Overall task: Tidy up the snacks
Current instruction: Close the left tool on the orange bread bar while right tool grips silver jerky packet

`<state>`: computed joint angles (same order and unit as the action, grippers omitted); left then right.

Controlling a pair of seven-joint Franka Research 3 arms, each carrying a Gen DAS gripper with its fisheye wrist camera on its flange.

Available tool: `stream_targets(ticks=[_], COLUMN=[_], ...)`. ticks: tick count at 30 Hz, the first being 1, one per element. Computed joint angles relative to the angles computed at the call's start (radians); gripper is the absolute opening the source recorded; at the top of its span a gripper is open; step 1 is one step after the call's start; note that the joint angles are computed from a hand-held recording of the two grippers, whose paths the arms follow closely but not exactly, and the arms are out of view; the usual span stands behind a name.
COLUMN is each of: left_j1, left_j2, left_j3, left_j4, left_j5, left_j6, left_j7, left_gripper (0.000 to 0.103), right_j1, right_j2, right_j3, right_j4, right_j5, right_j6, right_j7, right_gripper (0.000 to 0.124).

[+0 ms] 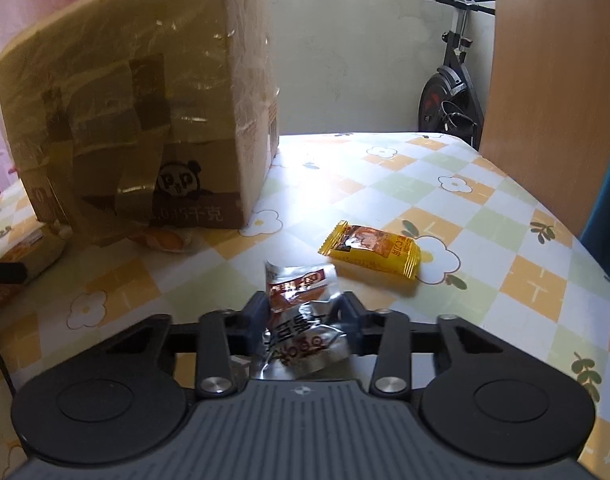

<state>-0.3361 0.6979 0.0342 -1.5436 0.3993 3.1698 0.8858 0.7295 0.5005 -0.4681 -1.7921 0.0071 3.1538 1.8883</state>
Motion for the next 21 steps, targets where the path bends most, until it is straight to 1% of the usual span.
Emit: stream_targets(ticks=[2, 4, 5, 6, 11, 13, 15, 16, 17, 19, 20, 21], left_j1=[-0.007, -0.010, -0.014, -0.015, -0.013, -0.010, 0.010, 0.009, 0.009, 0.019, 0.021, 0.022], left_j2=[-0.002, -0.006, -0.010, -0.013, -0.022, -0.025, -0.025, -0.025, -0.026, -0.027, -0.028, -0.029], left_j3=[0.008, 0.014, 0.019, 0.023, 0.023, 0.018, -0.008, -0.009, -0.009, -0.024, -0.027, -0.029], left_j4=[-0.002, -0.010, -0.016, -0.020, -0.034, -0.038, -0.038, -0.038, -0.041, -0.044, -0.047, -0.049], left_j5=[0.005, 0.005, 0.004, 0.001, -0.015, -0.019, -0.021, -0.023, -0.024, -0.028, -0.030, -0.032], left_j6=[0.007, 0.021, 0.028, 0.035, 0.053, 0.056, 0.057, 0.058, 0.061, 0.062, 0.064, 0.065], left_j7=[0.002, 0.001, -0.001, -0.003, -0.001, 0.005, 0.020, 0.024, 0.027, 0.038, 0.041, 0.045], left_gripper=[0.044, 0.044, 0.044, 0.044, 0.044, 0.044, 0.044, 0.044, 0.044, 0.044, 0.044, 0.044], right_j1=[0.006, 0.014, 0.027, 0.033, 0.058, 0.082, 0.101, 0.104, 0.102, 0.121, 0.116, 0.101], right_j2=[-0.003, -0.003, -0.002, -0.003, -0.006, -0.004, -0.005, -0.007, -0.011, -0.011, -0.015, -0.020], right_j3=[-0.006, -0.015, -0.028, -0.033, -0.052, -0.075, -0.091, -0.090, -0.084, -0.096, -0.086, -0.065], right_j4=[-0.007, -0.014, -0.019, -0.025, -0.036, -0.045, -0.051, -0.054, -0.057, -0.060, -0.057, -0.048], right_j5=[0.005, 0.012, 0.019, 0.031, 0.093, 0.113, 0.136, 0.148, 0.159, 0.186, 0.195, 0.202], right_j6=[0.010, 0.028, 0.042, 0.054, 0.062, 0.080, 0.087, 0.092, 0.099, 0.118, 0.119, 0.104], right_j7=[0.006, 0.004, 0.004, -0.001, -0.037, -0.048, -0.069, -0.080, -0.092, -0.110, -0.124, -0.140], right_gripper=[0.035, 0.026, 0.024, 0.023, 0.021, 0.010, 0.005, 0.003, 0.003, 0.003, 0.004, 0.007])
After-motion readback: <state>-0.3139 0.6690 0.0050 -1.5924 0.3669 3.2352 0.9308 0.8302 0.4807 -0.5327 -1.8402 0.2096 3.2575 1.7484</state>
